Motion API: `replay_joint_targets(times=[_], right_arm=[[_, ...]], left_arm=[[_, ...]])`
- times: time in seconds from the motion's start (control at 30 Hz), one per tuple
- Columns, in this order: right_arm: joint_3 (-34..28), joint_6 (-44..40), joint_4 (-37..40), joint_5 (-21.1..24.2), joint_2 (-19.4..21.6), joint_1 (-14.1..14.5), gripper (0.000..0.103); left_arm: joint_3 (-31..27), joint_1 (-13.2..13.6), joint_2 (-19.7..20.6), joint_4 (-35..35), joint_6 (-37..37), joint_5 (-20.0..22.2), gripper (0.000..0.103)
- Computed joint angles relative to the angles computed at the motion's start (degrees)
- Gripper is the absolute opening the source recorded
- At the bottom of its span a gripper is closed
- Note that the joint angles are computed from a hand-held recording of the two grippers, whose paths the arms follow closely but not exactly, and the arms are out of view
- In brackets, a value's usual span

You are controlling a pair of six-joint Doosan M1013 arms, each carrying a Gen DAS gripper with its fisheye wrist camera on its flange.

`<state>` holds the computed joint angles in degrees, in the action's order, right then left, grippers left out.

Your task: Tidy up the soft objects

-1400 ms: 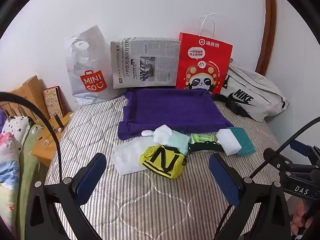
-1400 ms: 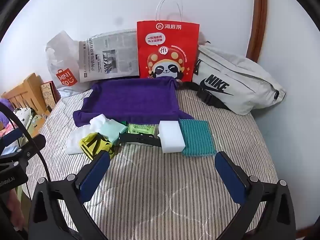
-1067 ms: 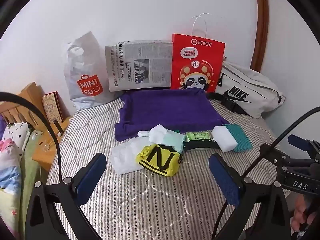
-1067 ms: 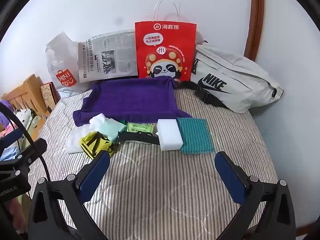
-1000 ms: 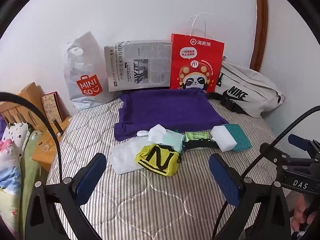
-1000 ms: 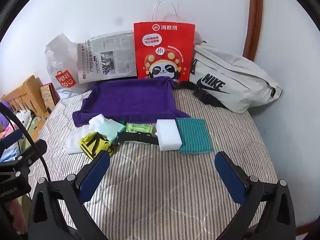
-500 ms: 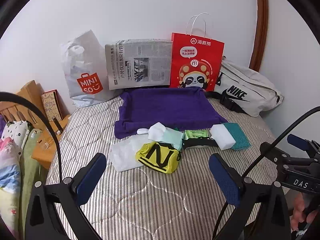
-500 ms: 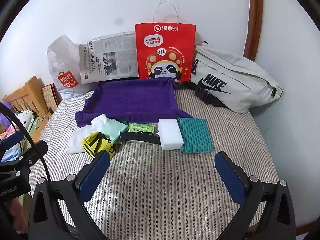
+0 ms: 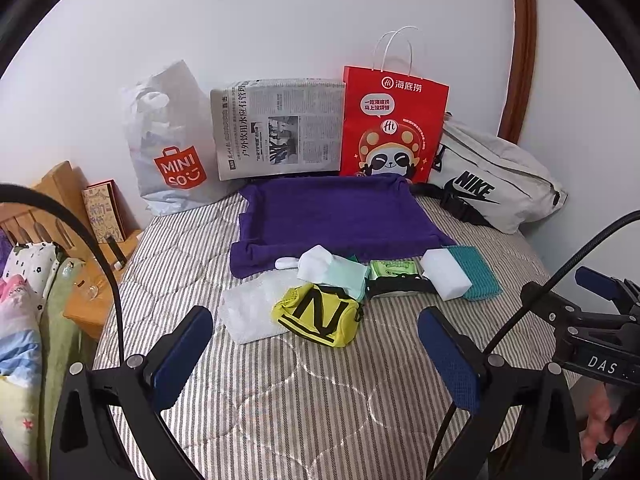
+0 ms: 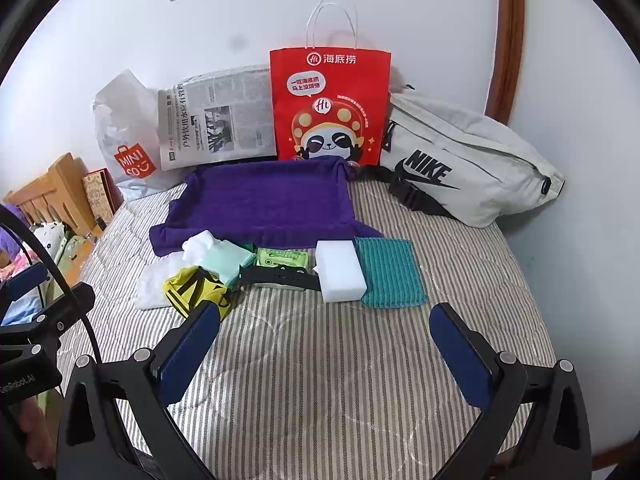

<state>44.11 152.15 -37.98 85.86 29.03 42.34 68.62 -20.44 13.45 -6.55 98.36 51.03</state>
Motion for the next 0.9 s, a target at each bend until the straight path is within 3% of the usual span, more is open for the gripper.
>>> replay_joint_targets(times=[0.9], right_arm=[[-0.79,-0.56,-0.41,0.58,0.60,0.26,0.103]], left_arm=[[-0.84,0.42,0.70,-0.19,0.15,1.11,0.103]])
